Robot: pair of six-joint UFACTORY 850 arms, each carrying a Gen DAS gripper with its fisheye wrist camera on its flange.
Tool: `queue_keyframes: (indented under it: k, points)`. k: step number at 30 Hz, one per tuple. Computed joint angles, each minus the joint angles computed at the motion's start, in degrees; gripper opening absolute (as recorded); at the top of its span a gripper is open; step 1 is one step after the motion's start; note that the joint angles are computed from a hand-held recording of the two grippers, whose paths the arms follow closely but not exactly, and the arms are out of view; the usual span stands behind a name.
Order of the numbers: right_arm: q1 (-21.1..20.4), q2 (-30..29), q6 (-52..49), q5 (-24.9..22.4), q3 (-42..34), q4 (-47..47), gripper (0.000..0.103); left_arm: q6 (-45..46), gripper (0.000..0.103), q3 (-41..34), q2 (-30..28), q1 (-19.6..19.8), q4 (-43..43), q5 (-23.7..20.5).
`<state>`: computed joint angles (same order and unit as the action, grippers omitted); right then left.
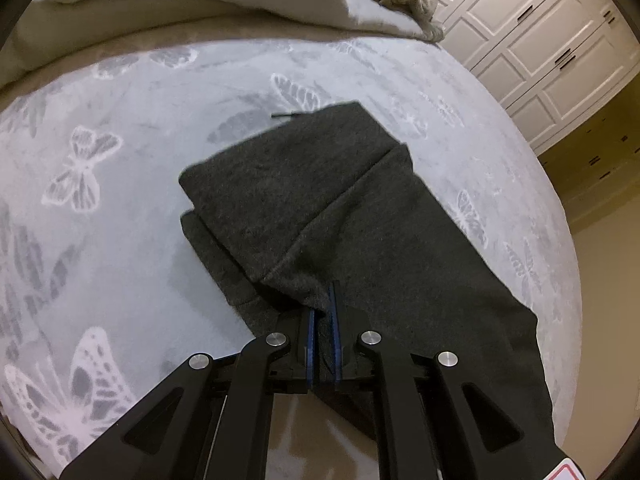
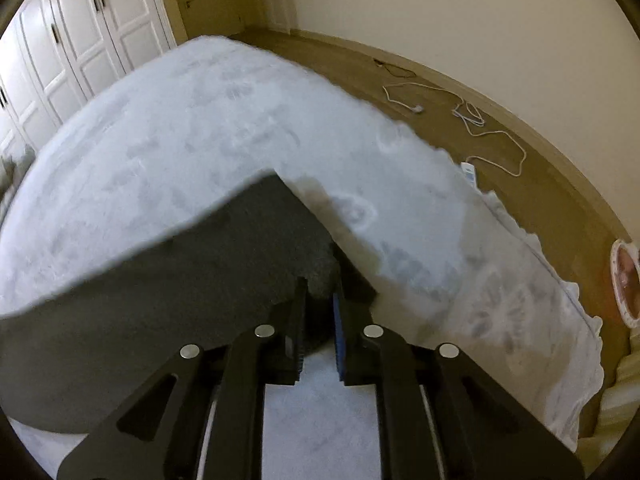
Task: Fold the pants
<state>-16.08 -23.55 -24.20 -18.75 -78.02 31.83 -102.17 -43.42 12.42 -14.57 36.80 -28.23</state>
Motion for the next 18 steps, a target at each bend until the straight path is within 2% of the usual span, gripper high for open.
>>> queue_keyframes:
  k: [2, 5, 7, 8, 10, 11, 12, 15, 16, 17, 18]
  points:
    - [0.0, 0.8, -0.6, 0.1, 0.4, 1.0, 0.017, -5.9, 0.007, 0.9, 2.0, -1.1, 4.2, -1.9]
    - [0.6, 1.6, 0.0, 0.1, 0.9, -1.1, 0.019, -19.8, 0.019, 4.8, 8.1, -2.7, 12.6, -2.6]
    - [1.0, 1.5, -0.2, 0.2, 0.8, -1.6, 0.021, -25.2, 0.037, 6.6, 11.4, -3.2, 15.4, -5.3]
    - [1.1, 1.7, -0.2, -0.5, 0.8, -1.6, 0.024, -24.9, 0.037, 7.4, 12.5, -2.1, 14.5, -4.2]
    - [1.9, 2.9, -0.7, -1.2, 1.9, -0.2, 0.033, -20.6, 0.037, 8.9, 13.5, 0.9, 10.0, 1.4]
    - [2.1, 3.1, -0.7, -1.4, 2.0, 0.1, 0.042, -18.2, 0.037, 9.4, 13.4, 2.1, 7.0, 3.8]
    - [2.7, 3.6, 0.4, -1.2, 2.5, -0.9, 0.047, -15.8, 0.037, 9.4, 13.1, 2.9, 4.3, 5.2]
    - [3.1, 4.6, 2.4, -0.9, 3.7, -3.6, 0.051, -8.3, 0.039, 9.8, 12.0, 5.2, -3.0, 11.8]
    - [3.3, 4.4, 3.5, -1.1, 3.6, -4.7, 0.051, -7.2, 0.039, 9.3, 11.2, 5.6, -3.4, 12.7]
    - [3.2, 4.4, 3.7, -1.3, 3.6, -4.9, 0.051, -6.2, 0.039, 8.3, 10.0, 5.3, -3.2, 11.2]
    - [3.2, 4.2, 3.8, -1.6, 3.6, -4.9, 0.051, -2.7, 0.039, 6.3, 7.4, 4.7, -3.3, 7.3]
